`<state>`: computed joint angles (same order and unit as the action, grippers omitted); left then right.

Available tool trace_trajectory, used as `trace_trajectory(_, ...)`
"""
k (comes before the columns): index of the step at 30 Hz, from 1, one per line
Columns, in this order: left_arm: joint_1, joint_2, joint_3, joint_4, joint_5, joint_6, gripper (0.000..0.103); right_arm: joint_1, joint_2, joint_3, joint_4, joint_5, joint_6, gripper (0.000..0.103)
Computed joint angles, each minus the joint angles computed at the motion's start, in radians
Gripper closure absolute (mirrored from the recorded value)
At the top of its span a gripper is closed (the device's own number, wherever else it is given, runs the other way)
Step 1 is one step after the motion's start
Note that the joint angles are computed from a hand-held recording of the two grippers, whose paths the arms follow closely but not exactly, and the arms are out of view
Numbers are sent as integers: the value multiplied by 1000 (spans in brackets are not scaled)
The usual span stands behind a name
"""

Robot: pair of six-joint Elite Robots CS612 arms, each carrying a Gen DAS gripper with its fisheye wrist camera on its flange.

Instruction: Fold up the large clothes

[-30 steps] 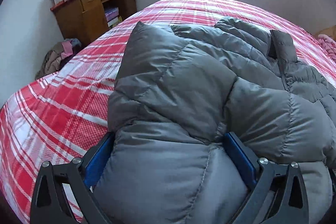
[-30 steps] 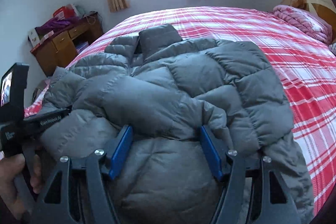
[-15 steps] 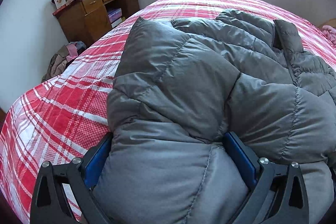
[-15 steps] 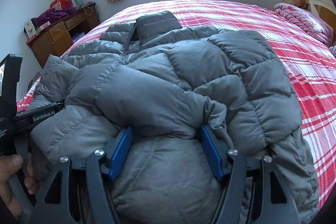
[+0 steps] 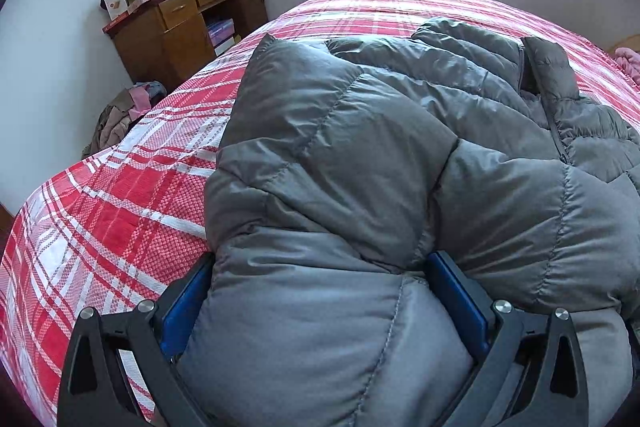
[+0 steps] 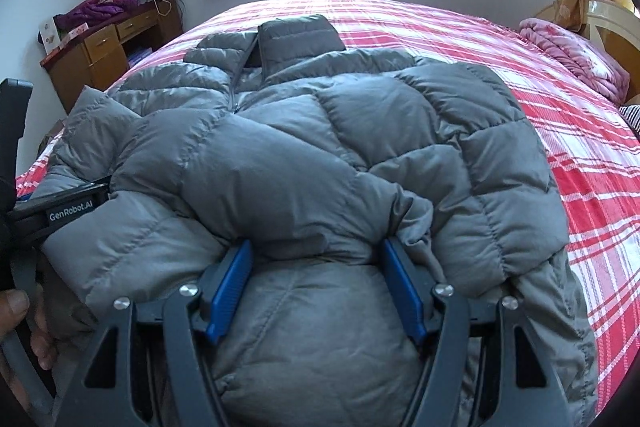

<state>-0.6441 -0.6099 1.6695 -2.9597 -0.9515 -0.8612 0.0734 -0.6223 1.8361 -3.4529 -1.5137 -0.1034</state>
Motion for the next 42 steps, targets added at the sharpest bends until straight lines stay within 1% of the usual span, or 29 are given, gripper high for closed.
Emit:
trace_trajectory(11,0,0,0,0,2,0,1,9,3,-5,4,-30,-10,33)
trace_trajectory(15,-5,-2,-1,13,11,-4,1,12,5,-7,3,-42,-15,32)
trace_trajectory(17,-2,-4,-2,13,-2,6,1,11,4,-7,5,-40,-15,32)
trace_trajectory(18,2,-14,4,21,-27,28,1,11,3,-7,9,-38,-15,32)
trace_trajectory(19,4,-26,10,39,-41,35,1,11,2,-8,15,-37,-16,32)
trace_trajectory(20,5,-51,22,83,-59,39,1,10,-2,-8,26,-33,-23,31)
trace_trajectory(21,2,-75,41,87,-56,52,1,6,-8,-7,40,-18,-38,29)
trace_trajectory(22,-3,-91,60,67,-42,64,1,-1,-18,-3,62,8,-54,29)
trace_trajectory(23,-7,-115,90,10,-31,94,1,-9,-31,3,85,37,-56,26)
trace_trajectory(24,-7,-130,108,-51,-32,126,1,-27,-53,15,114,101,-48,19)
trace_trajectory(25,-5,-138,114,-86,-20,142,1,-45,-73,27,116,160,-45,15)
trace_trajectory(26,0,-143,107,-95,-8,145,1,-53,-84,34,90,177,-50,7)
trace_trajectory(27,13,-143,85,-86,-25,144,1,-54,-91,31,58,160,-60,2)
trace_trajectory(28,26,-140,64,-72,-49,145,1,-53,-94,20,45,141,-73,1)
trace_trajectory(29,40,-133,33,-44,-74,144,1,-52,-95,3,58,130,-82,0)
trace_trajectory(30,56,-119,-15,4,-89,140,1,-54,-94,-30,99,125,-84,0)
trace_trajectory(32,79,-84,-104,57,-115,152,1,-58,-78,-107,173,127,-46,0)
trace_trajectory(33,93,-64,-152,95,-137,154,1,-59,-66,-147,203,119,-21,0)
trace_trajectory(34,101,-51,-181,113,-151,157,1,-58,-52,-184,227,106,-2,0)
trace_trajectory(36,121,-5,-286,178,-177,169,1,-55,-21,-267,296,84,28,0)
trace_trajectory(37,129,7,-318,202,-192,164,1,-52,-5,-307,332,76,37,0)
trace_trajectory(39,151,49,-409,237,-258,152,1,-50,27,-390,419,83,48,0)
trace_trajectory(40,159,65,-444,254,-282,147,1,-51,35,-412,439,85,55,0)
trace_trajectory(42,173,101,-517,299,-300,126,1,-48,71,-498,510,98,79,0)
